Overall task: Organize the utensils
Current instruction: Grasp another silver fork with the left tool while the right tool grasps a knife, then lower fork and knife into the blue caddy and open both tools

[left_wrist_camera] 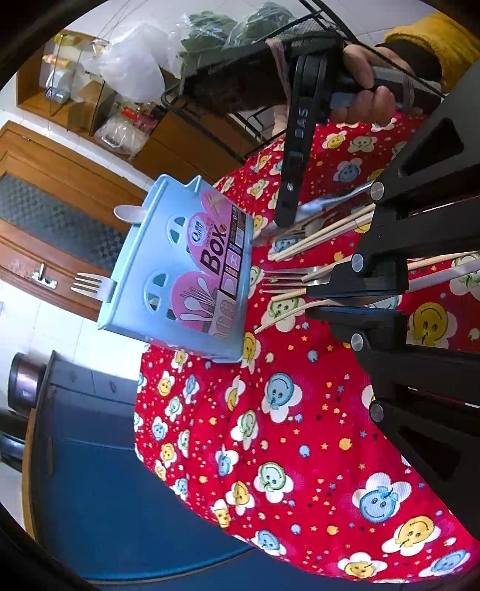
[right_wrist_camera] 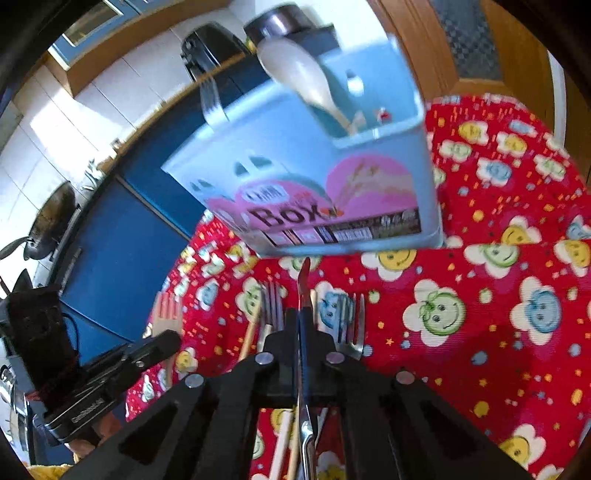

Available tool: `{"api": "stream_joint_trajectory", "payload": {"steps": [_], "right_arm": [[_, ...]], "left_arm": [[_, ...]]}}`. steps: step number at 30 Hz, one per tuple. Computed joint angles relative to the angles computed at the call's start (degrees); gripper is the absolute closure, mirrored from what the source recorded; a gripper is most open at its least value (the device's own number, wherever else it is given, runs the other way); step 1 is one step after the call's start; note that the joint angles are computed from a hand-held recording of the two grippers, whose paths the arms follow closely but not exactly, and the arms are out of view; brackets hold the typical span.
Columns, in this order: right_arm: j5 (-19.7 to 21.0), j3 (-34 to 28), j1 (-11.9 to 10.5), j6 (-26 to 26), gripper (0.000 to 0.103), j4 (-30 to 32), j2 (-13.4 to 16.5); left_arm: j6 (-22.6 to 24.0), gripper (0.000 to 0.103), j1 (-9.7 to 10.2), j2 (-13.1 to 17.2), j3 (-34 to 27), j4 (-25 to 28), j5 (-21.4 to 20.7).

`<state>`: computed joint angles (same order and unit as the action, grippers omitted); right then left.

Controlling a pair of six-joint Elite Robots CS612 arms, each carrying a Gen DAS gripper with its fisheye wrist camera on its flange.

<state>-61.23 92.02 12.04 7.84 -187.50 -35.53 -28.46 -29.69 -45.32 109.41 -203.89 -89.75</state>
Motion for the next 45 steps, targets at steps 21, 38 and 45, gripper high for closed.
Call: {"api": "stream_joint_trajectory", "payload": {"steps": [21, 38, 45], "right_arm": [[-9.5, 7.3, -0.3, 6.2, 0.101, -30.3, -3.7], [-12.7, 3.2, -0.8, 5.9, 0.101, -32.3, -3.9], [-14.6, 0.0, -0.5, 5.3, 0.101, -31.6, -3.0]], "left_arm": [[5.3, 0.099, -1.06, -2.7, -1.3, -6.4, 7.9], [11.8, 0.099, -0.91, -1.8, -9.8, -10.6, 17.5], [13.9, 0.099, -0.67, 0.3, -14.8, -10.4, 21.2]]}}
